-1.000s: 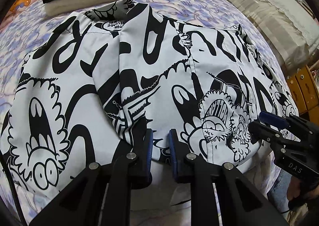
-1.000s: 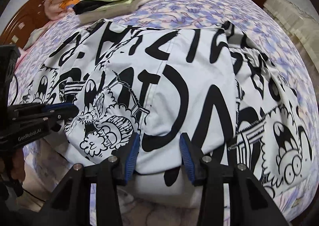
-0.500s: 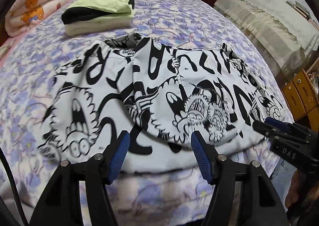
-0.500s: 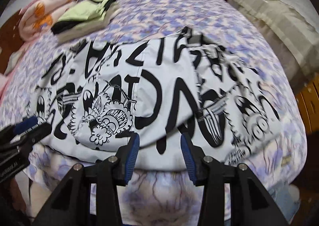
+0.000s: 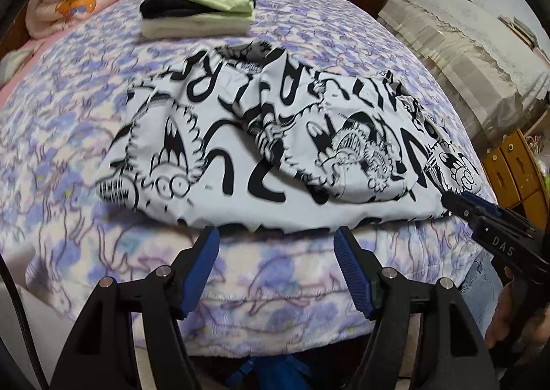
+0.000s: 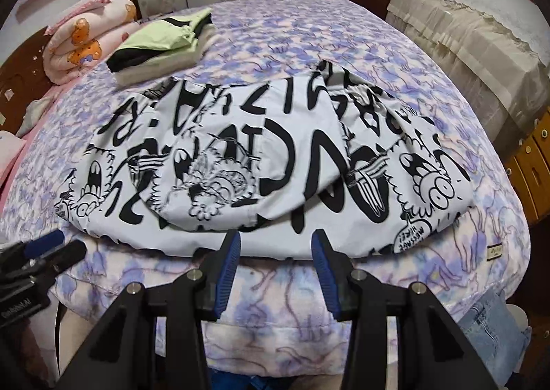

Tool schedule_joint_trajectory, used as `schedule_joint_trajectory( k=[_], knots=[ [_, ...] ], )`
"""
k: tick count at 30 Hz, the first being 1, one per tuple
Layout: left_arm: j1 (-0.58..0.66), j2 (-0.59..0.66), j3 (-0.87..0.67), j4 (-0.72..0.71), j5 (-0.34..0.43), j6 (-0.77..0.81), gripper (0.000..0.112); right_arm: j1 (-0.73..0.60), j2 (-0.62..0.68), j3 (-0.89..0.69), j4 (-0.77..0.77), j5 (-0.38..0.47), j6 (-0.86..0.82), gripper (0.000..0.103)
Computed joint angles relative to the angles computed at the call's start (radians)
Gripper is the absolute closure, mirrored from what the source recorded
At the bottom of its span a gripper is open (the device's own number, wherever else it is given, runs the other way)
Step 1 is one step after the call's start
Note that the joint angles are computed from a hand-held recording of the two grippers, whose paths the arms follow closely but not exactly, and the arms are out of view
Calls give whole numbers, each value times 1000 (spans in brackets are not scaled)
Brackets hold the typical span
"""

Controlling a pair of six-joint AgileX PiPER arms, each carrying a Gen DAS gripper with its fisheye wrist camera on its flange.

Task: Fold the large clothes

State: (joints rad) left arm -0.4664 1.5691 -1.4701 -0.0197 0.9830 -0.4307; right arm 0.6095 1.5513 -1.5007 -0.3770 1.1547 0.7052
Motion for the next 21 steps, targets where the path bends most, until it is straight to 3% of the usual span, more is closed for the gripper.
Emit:
schedule_joint_trajectory(
  k=[5,14,21],
  knots=[
    [81,-40,142,-145,-105,82,44,33,-7,27,-27,-53,52,60],
    [290,-41,409,-607,-361,423,44,42,-5,62,-13,-150,105,60],
    [357,38,431,-835,-463,656,44,23,51,26,28,-190,75,60]
  ],
)
